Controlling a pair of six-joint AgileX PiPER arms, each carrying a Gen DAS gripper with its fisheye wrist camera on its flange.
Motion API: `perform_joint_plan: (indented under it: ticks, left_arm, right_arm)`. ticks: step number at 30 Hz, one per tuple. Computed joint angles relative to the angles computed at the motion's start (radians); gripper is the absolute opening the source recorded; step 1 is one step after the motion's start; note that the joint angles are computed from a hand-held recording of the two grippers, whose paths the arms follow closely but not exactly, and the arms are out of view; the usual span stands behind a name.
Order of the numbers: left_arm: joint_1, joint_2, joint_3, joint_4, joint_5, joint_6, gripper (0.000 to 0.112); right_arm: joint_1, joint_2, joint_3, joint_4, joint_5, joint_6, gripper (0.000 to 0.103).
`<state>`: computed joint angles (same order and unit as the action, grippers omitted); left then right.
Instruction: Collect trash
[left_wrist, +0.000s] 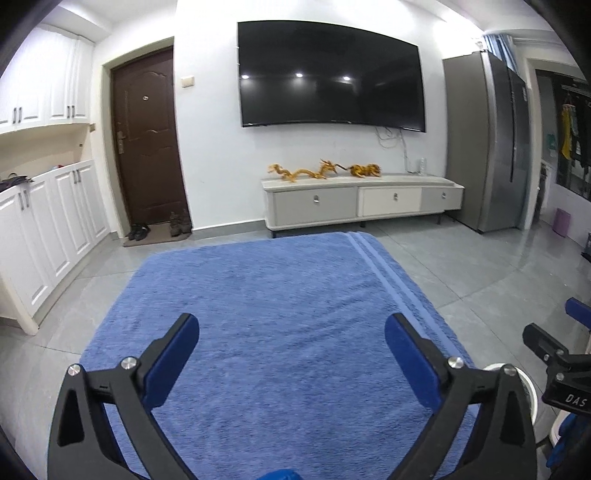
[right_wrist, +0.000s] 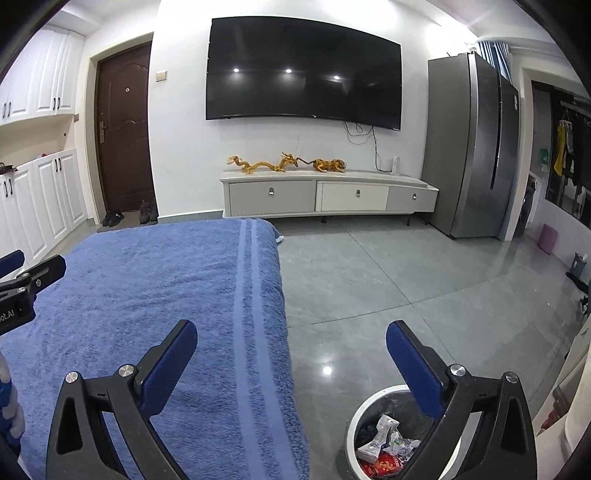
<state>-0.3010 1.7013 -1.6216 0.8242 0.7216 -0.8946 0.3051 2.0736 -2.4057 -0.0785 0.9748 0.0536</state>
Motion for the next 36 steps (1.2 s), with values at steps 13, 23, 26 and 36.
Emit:
perform_joint_plan:
  ticks: [13, 23, 26, 36]
  left_arm:
    - [0.050, -0.069, 0.068, 0.056, -0.007, -0.095, 0.103]
    - [0.059, -0.107, 0.129, 0.130, -0.025, -0.164, 0.103]
    - [0.062, -0.111, 0.135, 0.132, -0.026, -0.168, 0.103]
    - [0.092, -0.107, 0.138, 0.075, -0.028, -0.105, 0.103]
  right_arm:
    - [0.059, -0.014, -0.007, -0.064, -0.025, 0.050, 0.103]
    - [0.079, -0.011, -0.013, -0.102, -0.032, 0.090, 0.103]
    - [0.081, -0.004, -0.025, -0.117, -0.025, 0.114, 0.103]
    - [0.083, 0.019, -0.048, -0.152, 0.004, 0.162, 0.103]
